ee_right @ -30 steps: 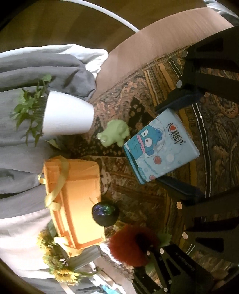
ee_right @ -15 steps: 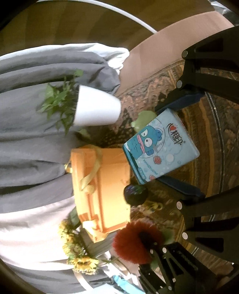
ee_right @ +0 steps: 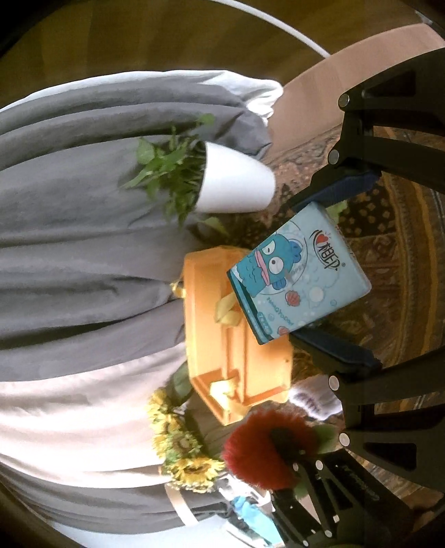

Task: Organize soft objects
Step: 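Lift and carry red pompom with left gripper while right gripper carries box over the crate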

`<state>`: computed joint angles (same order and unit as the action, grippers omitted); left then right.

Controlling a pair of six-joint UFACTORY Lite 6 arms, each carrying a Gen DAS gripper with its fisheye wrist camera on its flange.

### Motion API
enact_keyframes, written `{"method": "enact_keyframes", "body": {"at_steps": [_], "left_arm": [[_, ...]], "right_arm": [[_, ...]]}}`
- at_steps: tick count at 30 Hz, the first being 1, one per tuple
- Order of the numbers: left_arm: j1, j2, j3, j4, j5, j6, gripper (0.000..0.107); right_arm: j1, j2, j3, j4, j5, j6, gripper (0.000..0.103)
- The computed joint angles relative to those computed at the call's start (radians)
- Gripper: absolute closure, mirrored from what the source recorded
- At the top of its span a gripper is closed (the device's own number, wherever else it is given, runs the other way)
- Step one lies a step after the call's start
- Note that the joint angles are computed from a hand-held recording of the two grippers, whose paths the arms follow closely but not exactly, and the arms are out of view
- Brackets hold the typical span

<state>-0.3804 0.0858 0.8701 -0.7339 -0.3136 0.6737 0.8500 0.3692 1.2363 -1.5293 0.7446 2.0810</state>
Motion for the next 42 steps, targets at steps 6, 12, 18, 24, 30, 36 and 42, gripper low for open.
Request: {"method": "enact_keyframes", "body": {"at_steps": [6,12,18,24,30,36,42], "left_arm": [[0.023,-0.056,0.013,-0.029,0.009,0.047,0.069],[0.046,-0.079,0.045,-0.038,0.009,0.075,0.069],[0.072,-0.072,0.093,-0.011,0.018,0.061,0.069],[0.088,-0.015,0.185,-0.022,0.016,0.083,0.069],[0.1,0.062,0.29,0.003,0.015,0.072,0.069],[0.117,0.204,0.464,-0.006,0.037,0.091,0.069],[0.13,0.36,0.672,-0.162,0.087,0.253,0.069]], "right_arm": [[-0.005,0.015,0.079,-0.014,0.001,-0.037,0.033],[-0.013,0.032,0.149,-0.027,0.0,-0.073,0.033],[-0.035,0.065,0.234,-0.031,-0.02,-0.117,0.033],[-0.067,0.117,0.339,-0.041,-0.047,-0.162,0.033],[-0.111,0.201,0.477,-0.03,-0.085,-0.235,0.033],[-0.168,0.337,0.686,0.02,-0.144,-0.352,0.033],[-0.222,0.535,0.999,0.215,-0.205,-0.6,0.033]]}}
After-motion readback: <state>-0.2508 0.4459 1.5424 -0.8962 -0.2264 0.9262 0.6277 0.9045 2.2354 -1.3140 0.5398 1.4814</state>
